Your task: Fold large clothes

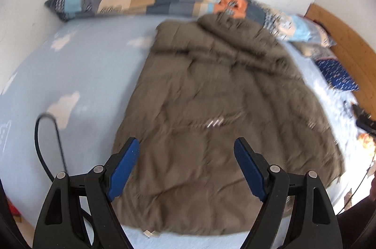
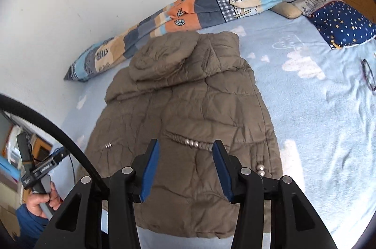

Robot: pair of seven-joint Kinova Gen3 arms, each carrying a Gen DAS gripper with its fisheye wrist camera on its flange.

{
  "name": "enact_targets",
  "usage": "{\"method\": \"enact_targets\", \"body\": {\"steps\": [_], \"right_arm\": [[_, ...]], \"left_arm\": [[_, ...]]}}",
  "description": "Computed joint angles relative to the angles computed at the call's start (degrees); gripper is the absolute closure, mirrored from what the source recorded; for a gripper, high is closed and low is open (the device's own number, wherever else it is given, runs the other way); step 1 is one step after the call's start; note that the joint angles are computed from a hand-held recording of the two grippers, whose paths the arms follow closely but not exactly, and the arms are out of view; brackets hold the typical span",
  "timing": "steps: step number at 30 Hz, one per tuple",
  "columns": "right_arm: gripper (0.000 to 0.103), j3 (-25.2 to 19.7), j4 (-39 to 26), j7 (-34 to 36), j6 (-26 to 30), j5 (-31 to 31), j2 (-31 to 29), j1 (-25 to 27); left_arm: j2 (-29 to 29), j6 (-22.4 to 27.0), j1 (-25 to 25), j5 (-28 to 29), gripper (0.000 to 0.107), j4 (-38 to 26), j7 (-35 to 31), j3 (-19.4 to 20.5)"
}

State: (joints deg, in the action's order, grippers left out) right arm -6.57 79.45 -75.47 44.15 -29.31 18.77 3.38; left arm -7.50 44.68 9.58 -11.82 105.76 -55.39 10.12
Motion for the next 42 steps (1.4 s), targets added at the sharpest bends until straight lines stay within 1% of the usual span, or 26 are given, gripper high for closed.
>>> {"method": "enact_targets", "body": {"steps": [1,2,5,7,9,11,13,14,15,16,17,18,19,22,24,27,29,32,33,34,36,37,39,40,41,42], "right_arm": [[0.044,-0.1,0.5,0.6,0.0,-0.2,-0.1,0.3],[0.044,0.1,1.2,0.6,-0.3,0.2,-0.2,0.2],[0.044,1.1,2.0,-0.9,-0.4,2.9,-0.1,-1.1],[0.043,1.0,2.4,-1.0,-0.3,3.5,0.2,-1.2],[0.044,1.0,2.9,-1.2,-0.2,5.0,0.3,-2.2],[0.044,1.5,2.8,-2.5,0.4,8.1,0.9,-4.3],[0.044,1.3,2.0,-3.6,2.7,9.4,2.7,-5.4],[0.044,1.3,1.3,-4.3,4.0,9.8,3.8,-5.8],[0.044,1.5,0.2,-5.3,5.8,10.4,5.2,-6.4],[0.044,0.7,-1.0,-6.7,7.8,11.5,6.8,-6.2],[0.044,0.9,-1.5,-7.3,8.8,11.9,7.7,-6.5],[0.044,1.4,-1.6,-7.0,8.9,11.7,7.7,-6.8],[0.044,0.9,-0.9,-6.1,8.0,10.6,7.0,-5.9],[0.044,-1.1,2.0,-1.9,4.4,4.4,3.7,-0.7],[0.044,-0.7,4.0,-0.7,2.2,1.0,1.8,1.9],[0.044,0.6,5.2,-1.4,2.5,-3.2,1.6,5.0],[0.043,1.4,5.9,-2.6,2.9,-5.1,1.9,6.7],[0.043,1.8,7.3,-3.2,3.2,-7.2,1.8,8.5],[0.043,1.8,7.7,-3.3,3.3,-7.9,1.7,9.0],[0.043,1.9,7.6,-3.6,3.7,-8.2,1.7,9.1],[0.043,2.5,7.6,-5.2,4.2,-7.8,1.6,8.9],[0.043,2.7,7.4,-6.0,4.9,-7.8,1.6,9.0],[0.043,2.3,7.6,-6.0,5.9,-9.5,1.6,10.0],[0.038,2.0,7.7,-5.2,5.5,-10.4,1.6,10.2],[0.034,2.0,7.9,-4.6,5.0,-10.4,1.7,10.1],[0.034,2.0,8.2,-4.2,4.4,-10.4,2.0,10.0]], "left_arm": [[0.2,0.5,0.4,0.3,0.025,0.4,-0.5,-0.8],[0.7,0.9,1.9,-0.1,0.025,0.7,-0.3,-2.2],[1.3,1.2,6.1,-4.1,0.025,2.0,2.8,-4.7],[2.2,0.9,6.7,-4.2,0.025,2.5,3.0,-4.3],[3.8,1.1,3.7,-3.0,0.025,2.7,1.7,-0.9],[5.5,1.6,0.0,-3.6,0.025,2.5,2.3,3.5],[5.9,1.7,-5.1,-3.8,0.023,2.8,1.7,8.7],[5.8,1.7,-7.7,-2.5,0.023,2.8,0.1,10.8],[5.3,1.6,-9.8,-0.3,0.023,2.8,-2.2,11.7],[4.5,1.4,-11.0,2.0,0.023,2.9,-4.5,11.6],[3.5,0.8,-11.2,4.3,0.023,3.2,-6.5,10.5],[2.4,-0.1,-10.5,6.7,0.023,3.7,-8.7,8.3],[1.2,-0.5,-9.6,9.0,0.023,4.0,-10.9,5.6],[-2.2,0.0,-7.9,16.0,0.023,4.3,-17.3,-2.3],[-3.4,0.5,-7.6,20.6,0.02,4.6,-21.2,-7.6],[-1.3,4.4,-6.2,27.6,0.02,4.1,-24.2,-15.6],[0.2,5.7,-4.4,32.3,0.02,4.6,-26.2,-20.9],[2.2,7.4,-1.0,39.2,0.02,5.2,-32.1,-28.6],[2.3,7.4,-0.8,41.1,0.02,5.6,-34.2,-30.0],[2.3,7.6,-1.4,42.1,0.02,5.9,-35.5,-30.5],[2.6,7.5,-1.1,44.0,0.02,6.7,-37.2,-32.3],[2.8,7.9,-2.2,45.7,0.02,7.3,-38.9,-32.7],[3.7,9.4,-6.9,49.9,0.02,8.5,-42.6,-30.8],[3.9,10.0,-9.1,51.3,0.02,8.9,-44.2,-29.6],[4.1,10.4,-10.3,52.5,0.02,9.3,-45.9,-29.1],[4.1,10.6,-10.4,52.9,0.02,9.6,-46.8,-29.4]]}}
